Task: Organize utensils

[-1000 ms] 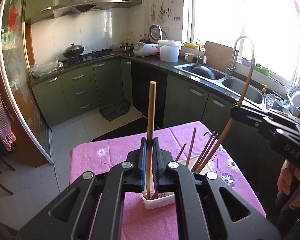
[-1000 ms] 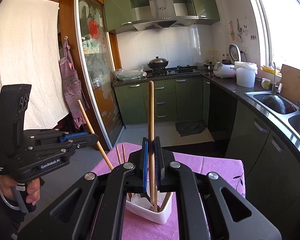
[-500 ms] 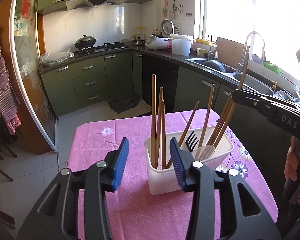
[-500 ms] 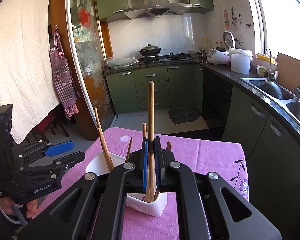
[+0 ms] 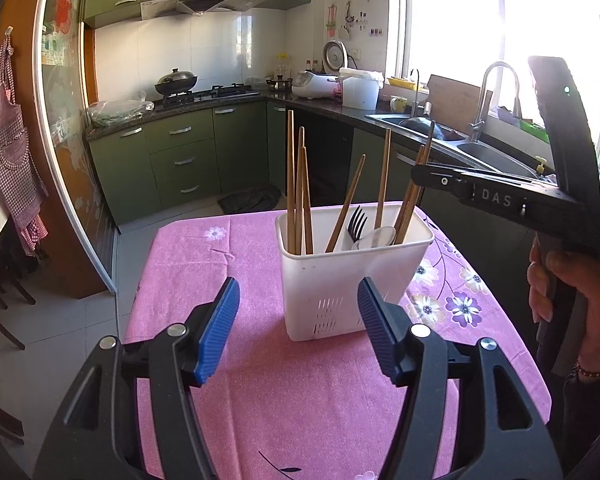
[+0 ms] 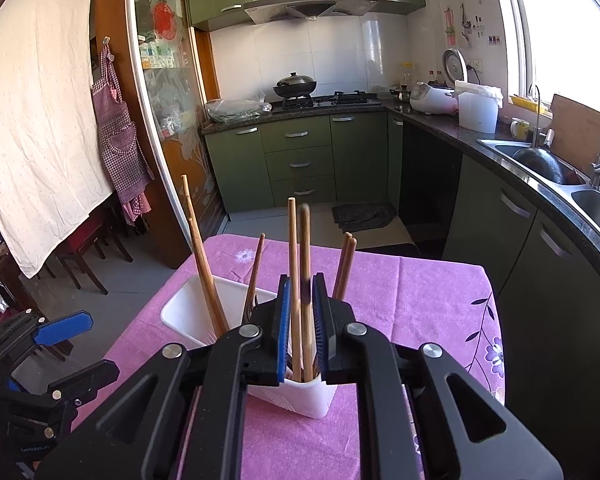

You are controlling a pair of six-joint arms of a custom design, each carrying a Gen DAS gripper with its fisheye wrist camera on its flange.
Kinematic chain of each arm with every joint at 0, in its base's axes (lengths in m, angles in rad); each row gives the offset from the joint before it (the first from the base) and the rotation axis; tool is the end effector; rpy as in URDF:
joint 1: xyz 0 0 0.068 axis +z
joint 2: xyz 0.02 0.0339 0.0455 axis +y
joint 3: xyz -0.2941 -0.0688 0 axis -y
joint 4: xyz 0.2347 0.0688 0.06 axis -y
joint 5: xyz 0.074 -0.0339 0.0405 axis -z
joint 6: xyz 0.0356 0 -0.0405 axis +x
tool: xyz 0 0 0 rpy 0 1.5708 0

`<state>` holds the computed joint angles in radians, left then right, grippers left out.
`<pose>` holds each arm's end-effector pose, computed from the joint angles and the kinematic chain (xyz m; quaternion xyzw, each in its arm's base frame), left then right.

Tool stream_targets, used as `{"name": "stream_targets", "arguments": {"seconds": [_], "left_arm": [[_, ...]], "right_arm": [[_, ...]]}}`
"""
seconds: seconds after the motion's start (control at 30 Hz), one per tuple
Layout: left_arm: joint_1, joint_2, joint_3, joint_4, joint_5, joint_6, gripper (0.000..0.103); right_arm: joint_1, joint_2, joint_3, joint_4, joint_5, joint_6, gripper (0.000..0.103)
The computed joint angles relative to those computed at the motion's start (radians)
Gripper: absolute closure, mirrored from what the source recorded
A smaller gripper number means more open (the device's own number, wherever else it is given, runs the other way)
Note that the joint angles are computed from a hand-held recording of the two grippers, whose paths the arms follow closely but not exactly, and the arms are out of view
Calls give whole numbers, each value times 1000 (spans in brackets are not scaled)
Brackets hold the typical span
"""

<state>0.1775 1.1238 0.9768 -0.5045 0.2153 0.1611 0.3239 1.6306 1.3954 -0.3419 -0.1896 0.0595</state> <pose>0.2182 0.0314 0.3377 0.0404 0.8914 -0.0206 0.4510 0.3497 0.1245 0.3513 -0.1601 0.8616 0.1721 0.4500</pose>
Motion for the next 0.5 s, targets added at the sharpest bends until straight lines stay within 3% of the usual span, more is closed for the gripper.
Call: {"name": "stream_targets", "arguments": {"seconds": [0.13, 0.4, 0.5], "left_arm": [[44, -72, -33, -33, 42, 18, 41], [235, -239, -121, -112, 186, 118, 29], [313, -280, -147, -150, 241, 161, 26]], "right_arm": [[16, -129, -100, 26, 19, 1, 91], [100, -528, -528, 126, 190, 31, 49], [162, -661, -649, 114, 280, 65, 39]]}}
